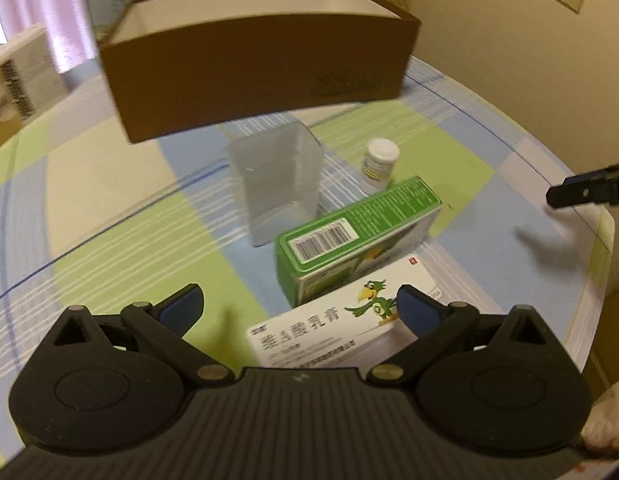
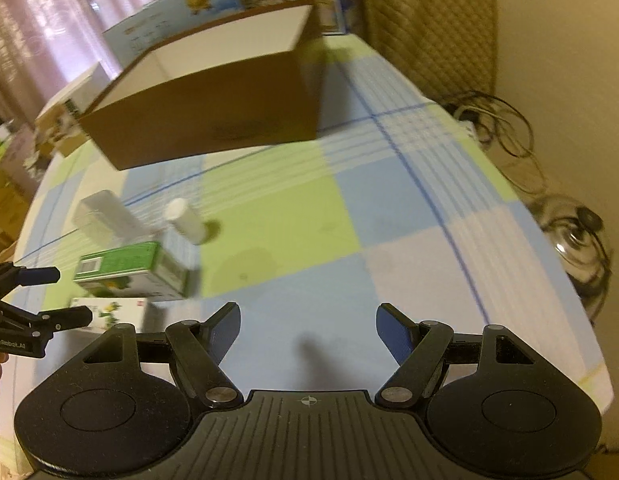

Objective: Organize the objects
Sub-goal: 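Grasp the white parrot ointment box with the left tool while the right tool approaches the green box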

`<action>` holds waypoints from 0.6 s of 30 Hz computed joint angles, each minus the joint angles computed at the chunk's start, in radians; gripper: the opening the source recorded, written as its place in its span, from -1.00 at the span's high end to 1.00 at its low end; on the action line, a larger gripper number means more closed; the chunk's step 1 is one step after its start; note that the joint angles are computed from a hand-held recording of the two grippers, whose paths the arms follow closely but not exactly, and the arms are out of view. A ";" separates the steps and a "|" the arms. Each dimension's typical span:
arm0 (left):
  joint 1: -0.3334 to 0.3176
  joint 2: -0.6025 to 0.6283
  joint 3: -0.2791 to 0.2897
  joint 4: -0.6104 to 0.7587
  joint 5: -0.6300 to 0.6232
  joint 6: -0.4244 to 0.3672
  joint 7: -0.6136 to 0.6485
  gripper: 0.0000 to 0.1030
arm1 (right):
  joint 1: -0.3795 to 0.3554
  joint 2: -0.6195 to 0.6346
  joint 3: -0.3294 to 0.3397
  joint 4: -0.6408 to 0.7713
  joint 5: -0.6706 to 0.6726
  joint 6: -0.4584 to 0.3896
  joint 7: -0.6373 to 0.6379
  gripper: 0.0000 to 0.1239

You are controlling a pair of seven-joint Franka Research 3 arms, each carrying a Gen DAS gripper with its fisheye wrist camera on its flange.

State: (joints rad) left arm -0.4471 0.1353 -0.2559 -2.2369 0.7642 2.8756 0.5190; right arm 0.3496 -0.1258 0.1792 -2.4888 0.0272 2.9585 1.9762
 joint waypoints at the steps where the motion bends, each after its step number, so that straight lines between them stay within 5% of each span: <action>1: 0.005 0.014 -0.005 0.007 -0.018 0.005 0.027 -0.86 | -0.010 -0.006 0.004 -0.006 -0.015 -0.006 0.019 -0.16; 11: 0.037 0.022 -0.075 -0.037 -0.346 0.044 0.306 -0.65 | -0.060 -0.040 0.012 -0.052 -0.081 -0.058 0.125 -0.16; 16: 0.047 -0.005 -0.132 -0.077 -0.551 0.043 0.445 -0.31 | -0.053 -0.023 0.002 -0.046 -0.076 -0.059 0.117 -0.16; 18: 0.018 -0.007 -0.115 -0.073 -0.533 0.032 0.430 -0.28 | -0.046 -0.016 -0.003 -0.043 -0.069 -0.058 0.108 -0.16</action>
State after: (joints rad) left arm -0.4292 0.1284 -0.3710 -2.3097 0.2316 2.9077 0.9489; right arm 0.3033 -0.1420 0.1766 -2.5313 -0.0417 2.9003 2.0840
